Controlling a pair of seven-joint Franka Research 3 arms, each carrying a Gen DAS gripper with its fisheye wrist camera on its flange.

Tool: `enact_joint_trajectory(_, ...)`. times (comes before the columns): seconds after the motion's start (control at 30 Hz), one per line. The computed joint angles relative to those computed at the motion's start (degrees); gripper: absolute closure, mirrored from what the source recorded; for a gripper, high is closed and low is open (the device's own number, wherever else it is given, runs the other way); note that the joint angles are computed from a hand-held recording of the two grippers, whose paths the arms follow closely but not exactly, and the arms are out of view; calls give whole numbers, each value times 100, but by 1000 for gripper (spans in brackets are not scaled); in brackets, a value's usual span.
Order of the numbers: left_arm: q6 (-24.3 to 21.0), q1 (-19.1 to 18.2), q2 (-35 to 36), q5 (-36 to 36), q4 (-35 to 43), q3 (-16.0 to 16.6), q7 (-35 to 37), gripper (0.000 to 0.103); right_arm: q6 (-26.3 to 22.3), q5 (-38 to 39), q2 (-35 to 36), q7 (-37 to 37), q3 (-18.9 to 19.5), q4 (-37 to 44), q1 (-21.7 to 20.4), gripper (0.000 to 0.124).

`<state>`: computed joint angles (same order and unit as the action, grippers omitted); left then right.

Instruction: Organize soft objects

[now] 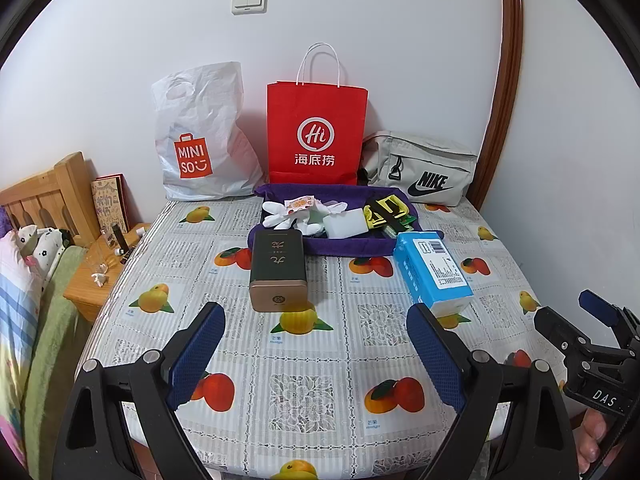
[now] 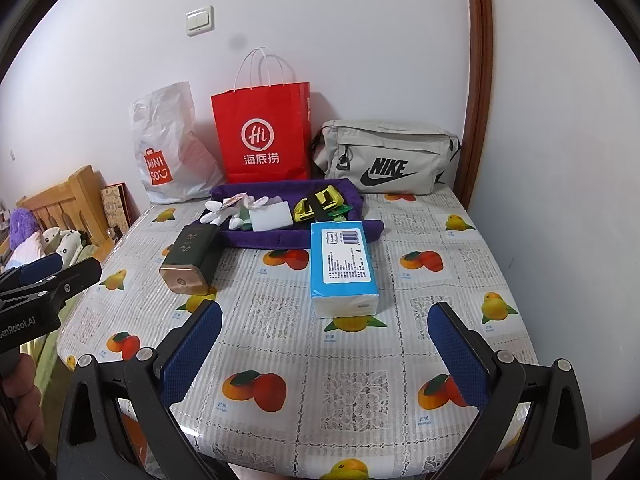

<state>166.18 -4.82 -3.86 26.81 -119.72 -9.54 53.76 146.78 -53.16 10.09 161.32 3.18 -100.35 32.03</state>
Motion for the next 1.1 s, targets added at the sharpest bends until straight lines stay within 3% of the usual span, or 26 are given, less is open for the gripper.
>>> enact_joint_trajectory(1.1,-1,7,25,-82,-27,17,41,11,38,-64,-73,69,30,-99,-28,22)
